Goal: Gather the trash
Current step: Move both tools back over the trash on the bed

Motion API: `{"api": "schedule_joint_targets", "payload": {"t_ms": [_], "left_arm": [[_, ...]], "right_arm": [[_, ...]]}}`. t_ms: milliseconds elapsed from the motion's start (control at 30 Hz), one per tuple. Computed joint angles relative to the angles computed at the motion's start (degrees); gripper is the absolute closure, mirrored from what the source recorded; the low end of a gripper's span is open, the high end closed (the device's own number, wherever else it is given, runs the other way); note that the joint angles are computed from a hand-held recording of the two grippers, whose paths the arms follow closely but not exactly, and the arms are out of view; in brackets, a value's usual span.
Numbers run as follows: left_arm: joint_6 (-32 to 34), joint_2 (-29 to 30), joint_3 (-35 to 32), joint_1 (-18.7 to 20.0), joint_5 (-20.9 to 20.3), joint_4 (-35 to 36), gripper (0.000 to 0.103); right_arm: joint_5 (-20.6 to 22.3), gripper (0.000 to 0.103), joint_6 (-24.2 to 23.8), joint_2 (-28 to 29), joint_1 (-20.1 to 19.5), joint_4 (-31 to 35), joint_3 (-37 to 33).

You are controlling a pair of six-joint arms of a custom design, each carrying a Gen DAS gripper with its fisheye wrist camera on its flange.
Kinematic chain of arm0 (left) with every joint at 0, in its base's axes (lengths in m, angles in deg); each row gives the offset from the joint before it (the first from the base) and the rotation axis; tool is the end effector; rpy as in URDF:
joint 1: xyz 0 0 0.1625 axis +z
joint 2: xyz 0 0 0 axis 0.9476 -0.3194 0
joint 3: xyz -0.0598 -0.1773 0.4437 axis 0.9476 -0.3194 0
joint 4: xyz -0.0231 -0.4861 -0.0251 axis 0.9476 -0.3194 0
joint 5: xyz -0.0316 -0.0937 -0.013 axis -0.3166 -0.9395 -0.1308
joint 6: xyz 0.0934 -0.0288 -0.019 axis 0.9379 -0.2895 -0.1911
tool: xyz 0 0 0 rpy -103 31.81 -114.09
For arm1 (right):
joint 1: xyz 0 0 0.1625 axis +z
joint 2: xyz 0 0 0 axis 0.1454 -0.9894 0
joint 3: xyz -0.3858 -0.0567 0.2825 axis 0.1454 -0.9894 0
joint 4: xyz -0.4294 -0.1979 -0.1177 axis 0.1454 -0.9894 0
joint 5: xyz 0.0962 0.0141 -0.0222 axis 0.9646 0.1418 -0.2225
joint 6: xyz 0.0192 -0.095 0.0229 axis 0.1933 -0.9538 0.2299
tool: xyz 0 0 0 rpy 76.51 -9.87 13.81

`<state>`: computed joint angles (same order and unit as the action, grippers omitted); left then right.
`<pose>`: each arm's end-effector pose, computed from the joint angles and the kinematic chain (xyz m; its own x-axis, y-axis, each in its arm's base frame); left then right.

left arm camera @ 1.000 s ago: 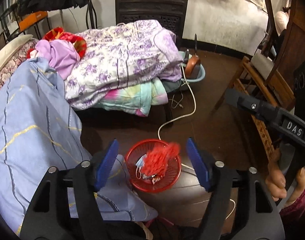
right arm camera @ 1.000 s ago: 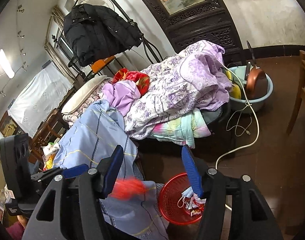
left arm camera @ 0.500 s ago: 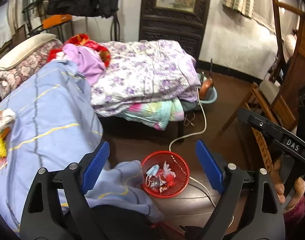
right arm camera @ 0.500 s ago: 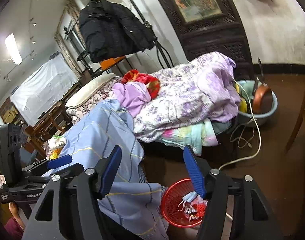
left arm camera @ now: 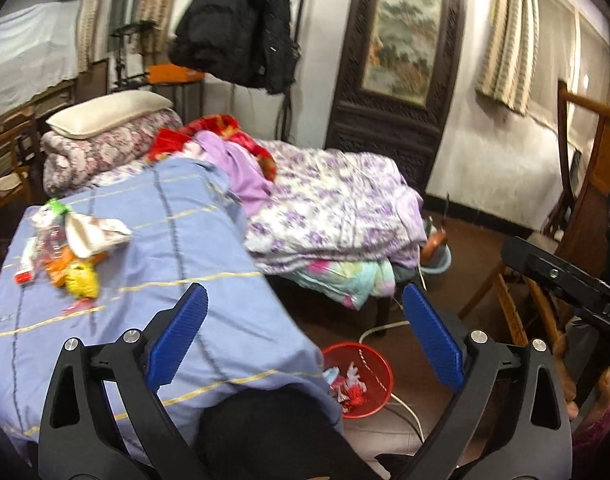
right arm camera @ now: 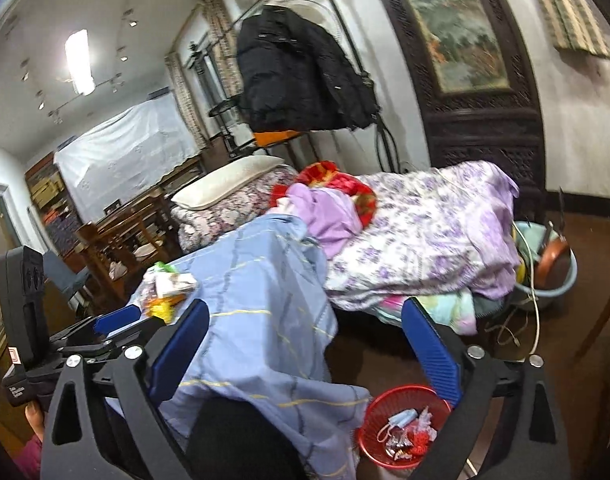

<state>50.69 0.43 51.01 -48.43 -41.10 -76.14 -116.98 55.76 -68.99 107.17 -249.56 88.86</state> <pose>-0.4593 -0.4055 0.1775 -0.6798 0.5431 -0.4928 0.7330 0.5251 -0.4325 0.2238 -0.3095 0.4165 -0.8796 0.1122 0.4622 -0.3714 0.4451 -0.8148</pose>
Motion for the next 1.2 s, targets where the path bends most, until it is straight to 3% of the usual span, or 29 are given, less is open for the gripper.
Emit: {"api": "schedule_joint_targets", "payload": {"t_ms": [200, 400, 533, 800, 933, 1200], "left_arm": [[-2.11, -6.25, 3.61, 0.54, 3.01, -0.68, 0.007], [-5.17, -12.44, 7.19, 2.53, 6.97, -0.30, 0.007], [-7.67, -15.88, 9.02, 5.10, 10.19, 0.68, 0.007], [-11.99, -18.86, 9.46, 12.40, 11.08, 3.60, 0.007], [-12.48, -17.70, 8.50, 15.51, 10.12, 4.39, 0.007], [-8.42, -9.57, 2.49, 20.15, 7.35, 4.72, 0.007]], "right_arm": [[-4.64, 0.006, -1.54, 7.86, 7.70, -1.63, -3.36], [-3.93, 0.006, -0.56, 13.97, 10.71, -0.53, -6.17], [-2.59, 0.006, 1.11, 17.62, 10.40, 1.69, -7.77], [0.45, 0.006, 4.13, 24.84, 7.12, 5.94, -10.79], [0.67, 0.006, 4.57, 27.64, 5.26, 6.69, -11.71], [0.78, 0.006, 4.35, 30.11, 1.21, 6.66, -11.63]]}}
